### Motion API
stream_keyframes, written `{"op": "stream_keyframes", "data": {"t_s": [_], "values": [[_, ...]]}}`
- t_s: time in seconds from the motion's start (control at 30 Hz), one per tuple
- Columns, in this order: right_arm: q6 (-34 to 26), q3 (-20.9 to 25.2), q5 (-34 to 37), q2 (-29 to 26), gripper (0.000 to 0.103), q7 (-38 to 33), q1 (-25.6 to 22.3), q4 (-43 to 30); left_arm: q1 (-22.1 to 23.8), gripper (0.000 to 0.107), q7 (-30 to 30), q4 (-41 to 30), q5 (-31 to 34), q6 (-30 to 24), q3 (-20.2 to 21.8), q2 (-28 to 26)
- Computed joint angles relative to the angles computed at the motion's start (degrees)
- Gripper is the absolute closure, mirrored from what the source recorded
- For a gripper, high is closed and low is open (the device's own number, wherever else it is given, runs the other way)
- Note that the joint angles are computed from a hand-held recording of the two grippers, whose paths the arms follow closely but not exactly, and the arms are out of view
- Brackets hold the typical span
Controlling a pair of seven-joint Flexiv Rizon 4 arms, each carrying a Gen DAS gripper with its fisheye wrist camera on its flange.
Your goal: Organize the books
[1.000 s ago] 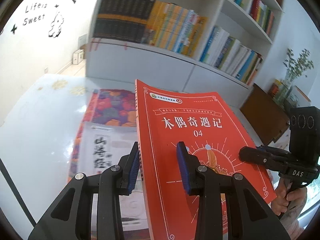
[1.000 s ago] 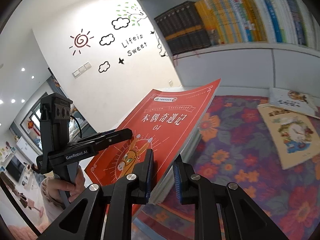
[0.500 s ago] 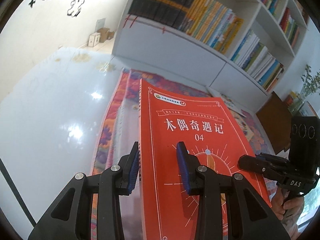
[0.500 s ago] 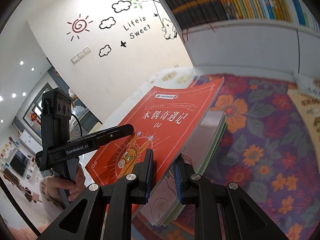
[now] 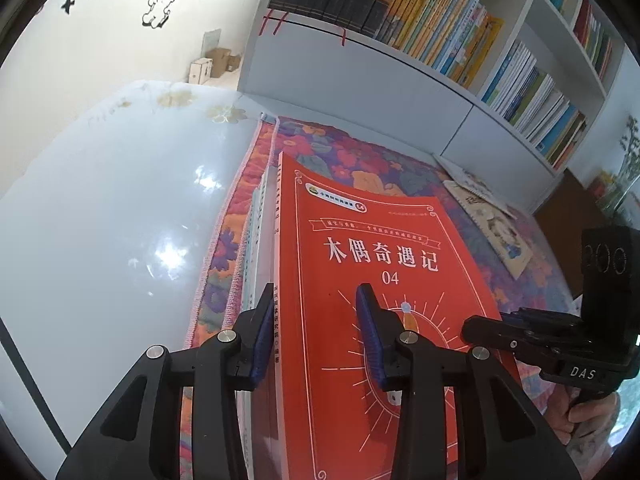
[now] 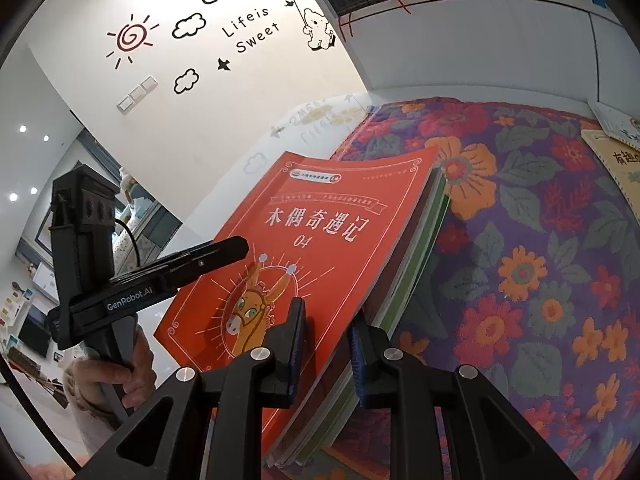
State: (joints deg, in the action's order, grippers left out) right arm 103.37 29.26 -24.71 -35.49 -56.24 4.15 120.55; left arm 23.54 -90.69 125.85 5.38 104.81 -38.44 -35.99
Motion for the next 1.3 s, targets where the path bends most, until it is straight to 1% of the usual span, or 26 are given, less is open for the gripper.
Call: {"op": "stream_keyframes", "data": {"t_s": [0.07, 0.1, 0.23, 0.37, 0.47, 0.5, 0.57, 0.6, 0.67, 0.73, 0.9, 0.97, 1.03, 1.07, 1.13, 1.17, 1.2, 1.23, 1.27, 1.3], "values": [[0.08, -0.52, 0.19, 0.04, 0.083, 0.15, 0.50, 0.02, -2.14, 0.072, -0.09, -0.34, -0.60, -0.07, 2.20, 0.86], [0.10, -0.86, 0.34, 0.18, 0.083, 0.23, 0.92, 0.08, -2.88, 0.070, -0.18, -0.51, -0.91, -0.09, 2.91, 1.08], [0.09, -1.96, 0.66, 0.59, 0.081, 0.17, 2.19, 0.27, -6.17, 0.070, -0.81, -1.35, -2.31, -0.18, 5.88, 1.81], [0.08, -3.27, 1.30, 1.07, 0.081, 0.03, 3.68, 0.31, -7.44, 0.069, -1.26, -1.68, -3.09, -0.42, 7.08, 2.15], [0.24, -2.79, 1.48, 0.92, 0.080, 0.17, 3.29, 0.34, -9.80, 0.069, -1.27, -2.00, -3.87, -0.61, 9.50, 2.79], [0.24, -2.76, 1.48, 0.88, 0.080, 0.20, 3.26, 0.30, -10.87, 0.069, -1.35, -2.11, -4.37, -0.61, 10.58, 3.09], [0.40, -3.48, 1.77, 1.15, 0.079, 0.22, 4.01, 0.43, -16.17, 0.065, -2.04, -2.36, -5.94, -0.40, 16.54, 4.63], [0.38, -3.77, 1.86, 1.33, 0.079, 0.23, 4.32, 0.52, -17.20, 0.065, -1.55, -2.40, -6.54, -0.56, 17.69, 4.92], [0.72, -4.34, 2.09, 1.44, 0.078, 0.20, 4.97, 0.60, -15.99, 0.062, -1.04, -2.40, -6.02, -0.46, 16.34, 4.37], [0.87, -4.97, 2.33, 1.69, 0.078, 0.25, 5.66, 0.76, -17.69, 0.062, -0.79, -2.59, -6.63, -0.88, 18.15, 4.72], [0.75, -6.50, 3.03, 2.52, 0.078, 0.36, 7.34, 1.14, -17.68, 0.062, -1.08, -2.19, -7.52, -0.77, 18.16, 4.84], [-0.40, -7.43, 3.40, 3.28, 0.077, 0.46, 8.50, 1.08, -19.38, 0.062, -1.78, -2.00, -8.57, -0.51, 20.25, 5.40], [-3.09, -8.37, 3.97, 4.31, 0.076, 0.71, 9.63, 0.63, -18.54, 0.062, -2.65, -1.32, -8.69, 0.41, 19.79, 5.73], [-3.79, -9.21, 4.57, 4.80, 0.075, 0.67, 10.56, 0.63, -17.76, 0.062, -3.32, -0.86, -8.62, 0.93, 19.29, 5.95], [-6.59, -14.34, 6.23, 7.12, 0.071, 1.60, 15.73, 1.21, -16.81, 0.062, -4.50, 0.11, -8.30, 1.57, 19.10, 6.74], [-8.60, -16.11, 6.67, 7.99, 0.070, 2.14, 17.56, 1.30, -16.45, 0.062, -5.03, 0.50, -8.04, 1.96, 19.08, 7.10], [-9.57, -16.20, 7.26, 8.10, 0.070, 1.89, 17.78, 1.09, -15.87, 0.062, -5.53, 0.78, -7.66, 2.24, 18.81, 7.35], [-10.37, -14.82, 7.82, 7.81, 0.067, 1.14, 16.70, 0.59, -14.64, 0.062, -6.18, 1.14, -7.10, 2.52, 17.89, 7.52], [-10.87, -12.88, 8.39, 7.24, 0.066, -0.07, 15.17, -0.07, -13.19, 0.062, -6.86, 1.45, -6.41, 2.80, 16.72, 7.56], [-10.82, -12.38, 8.84, 7.02, 0.066, -0.85, 14.93, -0.27, -12.25, 0.062, -7.43, 1.62, -5.83, 2.89, 16.03, 7.61]]}}
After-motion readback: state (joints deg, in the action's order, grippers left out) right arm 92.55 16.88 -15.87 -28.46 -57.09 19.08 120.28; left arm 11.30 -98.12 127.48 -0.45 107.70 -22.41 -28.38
